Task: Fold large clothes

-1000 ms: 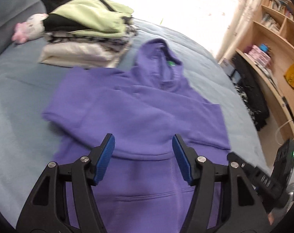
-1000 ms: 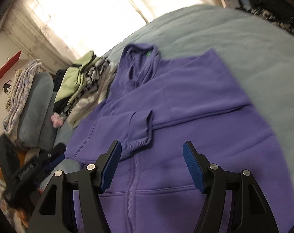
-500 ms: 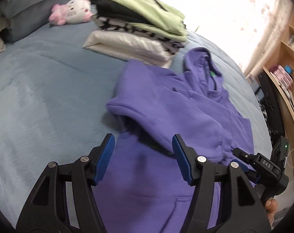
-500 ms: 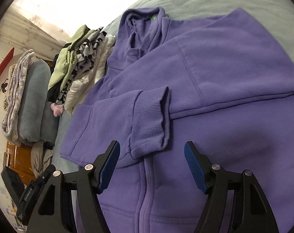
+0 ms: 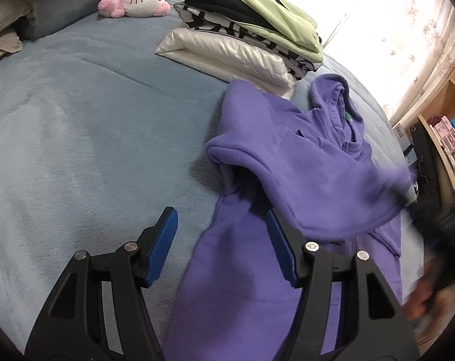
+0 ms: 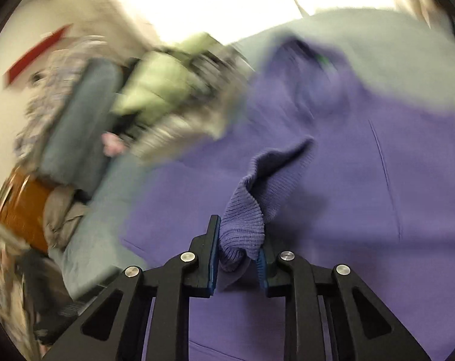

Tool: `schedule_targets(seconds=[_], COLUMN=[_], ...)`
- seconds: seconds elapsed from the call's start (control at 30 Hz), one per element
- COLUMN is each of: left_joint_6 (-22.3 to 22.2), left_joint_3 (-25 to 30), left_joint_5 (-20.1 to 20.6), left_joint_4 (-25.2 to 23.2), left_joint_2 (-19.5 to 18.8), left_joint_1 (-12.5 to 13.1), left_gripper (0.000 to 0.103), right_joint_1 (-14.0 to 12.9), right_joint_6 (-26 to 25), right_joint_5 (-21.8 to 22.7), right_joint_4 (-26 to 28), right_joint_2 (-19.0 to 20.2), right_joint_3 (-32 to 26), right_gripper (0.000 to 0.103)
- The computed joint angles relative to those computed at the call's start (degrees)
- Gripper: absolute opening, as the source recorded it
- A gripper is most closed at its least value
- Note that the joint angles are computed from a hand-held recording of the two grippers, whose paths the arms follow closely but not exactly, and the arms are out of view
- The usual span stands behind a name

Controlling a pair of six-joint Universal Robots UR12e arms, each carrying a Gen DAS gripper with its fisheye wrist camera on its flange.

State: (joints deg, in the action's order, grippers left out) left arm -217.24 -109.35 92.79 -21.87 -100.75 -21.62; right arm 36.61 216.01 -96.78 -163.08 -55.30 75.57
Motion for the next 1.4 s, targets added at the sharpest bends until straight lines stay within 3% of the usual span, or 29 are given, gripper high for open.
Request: schedule_targets(seconds=[0.07,0.17,0.27,0.33,0.4,0.47,0.5,0.53,0.6,0.63,0.8,0.9,1.07,1.23,1.4], left_joint_6=[0.1,0.4,1.0,1.4,1.7,1.7,1.7,1.8,1.8,1.7,1.6,1.3,0.6,0.4,0.4], left_joint_3=[0.0,0.2,0.3,0.5,0.7,1.1,1.2,1.2,1.4,1.5,1.5,1.2,0.7,0.3,0.2], left_joint_5=[0.8,1.2,0.8,0.6,0.4,0.0,-0.2,-0.3,-0.3,-0.4,-0.7,-1.0,-2.0,-3.1,-4.1], left_joint_4=[0.0,0.1,0.2,0.1,-0.2,-0.7,-0.7,-0.7,-0.9,-0.9,-0.9,-0.6,-0.5,0.0,-0.1], left_joint_2=[0.0,-0.1,-0.3,-0.5,-0.7,-1.1,-1.2,-1.4,-1.6,-1.8,-2.0,-2.0,-1.8,-1.9,-2.0], left_joint_1=[-0.2,-0.5,-0.5,-0.6,-0.6,-0.6,-0.6,-0.6,-0.7,-0.7,-0.7,-0.5,0.0,0.2,0.3], left_gripper=[0.058,0.058,0.058,0.058,0.058,0.058,0.058,0.058,0.058,0.058,0.058,0.058,0.058,0.058,0.058], right_joint_1=[0.4,0.2,-0.3,-1.4,-2.8,-4.4,-4.9,-5.3,-5.2,-5.1,-5.8,-5.4,-4.9,-4.7,-4.8], right_joint_6=[-3.6,-5.3,-4.5,-0.8,3.0,6.5,7.3,7.6,8.0,8.2,12.6,15.3,18.5,20.2,23.8], right_joint_5=[-3.6,-9.4,-16.8,-18.4,-16.0,-8.8,-6.2,-2.9,-1.1,-0.2,7.1,7.7,10.8,12.8,12.1], right_joint_4=[-3.1,-6.3,-3.4,-0.1,4.7,8.4,9.1,10.1,10.2,10.2,10.2,11.2,5.7,4.3,2.4], right_joint_2=[-0.3,-1.6,-3.6,-5.0,-6.1,-6.3,-6.2,-5.8,-4.5,-4.0,-0.6,0.8,1.2,0.7,0.8], right_joint_3=[-1.6,-1.8,0.1,2.5,4.6,6.3,6.7,6.8,6.7,6.7,5.6,5.2,7.4,8.0,9.1], right_gripper=[0.01,0.01,0.01,0.01,0.01,0.011,0.018,0.034,0.051,0.054,0.054,0.054,0.054,0.054,0.054])
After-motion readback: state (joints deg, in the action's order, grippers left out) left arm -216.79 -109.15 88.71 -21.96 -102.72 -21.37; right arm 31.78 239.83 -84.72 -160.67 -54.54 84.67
